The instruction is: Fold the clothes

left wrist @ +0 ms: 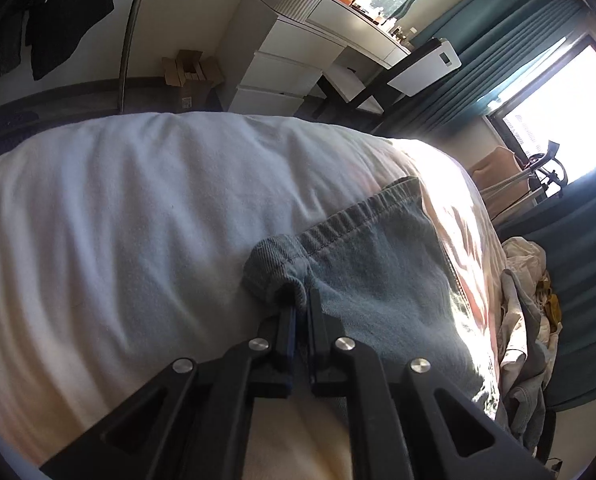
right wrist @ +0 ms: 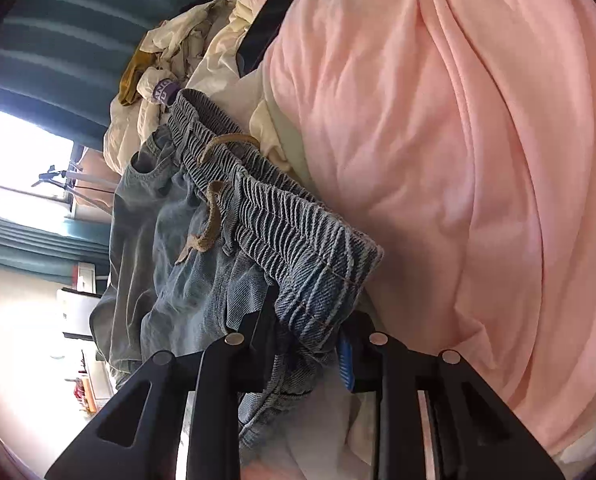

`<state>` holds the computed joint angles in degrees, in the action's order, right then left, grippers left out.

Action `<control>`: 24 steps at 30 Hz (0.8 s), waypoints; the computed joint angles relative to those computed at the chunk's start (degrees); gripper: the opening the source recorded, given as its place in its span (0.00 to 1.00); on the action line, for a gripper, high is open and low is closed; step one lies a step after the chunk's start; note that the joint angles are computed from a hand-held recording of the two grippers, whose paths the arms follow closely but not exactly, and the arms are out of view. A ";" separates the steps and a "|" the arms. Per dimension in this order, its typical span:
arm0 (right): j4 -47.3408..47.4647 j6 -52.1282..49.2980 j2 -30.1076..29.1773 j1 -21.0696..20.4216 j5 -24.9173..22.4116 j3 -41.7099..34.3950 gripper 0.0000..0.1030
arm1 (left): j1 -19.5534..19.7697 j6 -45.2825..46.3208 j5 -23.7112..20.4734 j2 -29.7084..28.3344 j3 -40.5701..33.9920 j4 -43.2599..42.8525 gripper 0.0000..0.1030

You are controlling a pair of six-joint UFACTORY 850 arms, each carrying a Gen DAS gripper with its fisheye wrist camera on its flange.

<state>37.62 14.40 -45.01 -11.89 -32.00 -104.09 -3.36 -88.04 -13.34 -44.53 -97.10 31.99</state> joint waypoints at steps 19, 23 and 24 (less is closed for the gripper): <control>-30.63 18.88 8.90 4.20 16.48 8.70 0.66 | -10.34 9.58 -14.28 0.35 -12.18 12.61 0.57; -28.06 11.96 9.47 5.17 20.10 9.07 0.66 | -12.19 21.21 -14.03 -5.76 -23.45 0.83 0.57; -27.00 9.65 9.64 5.45 20.98 9.19 0.66 | -12.92 23.06 -15.27 -8.04 -27.49 -0.74 0.57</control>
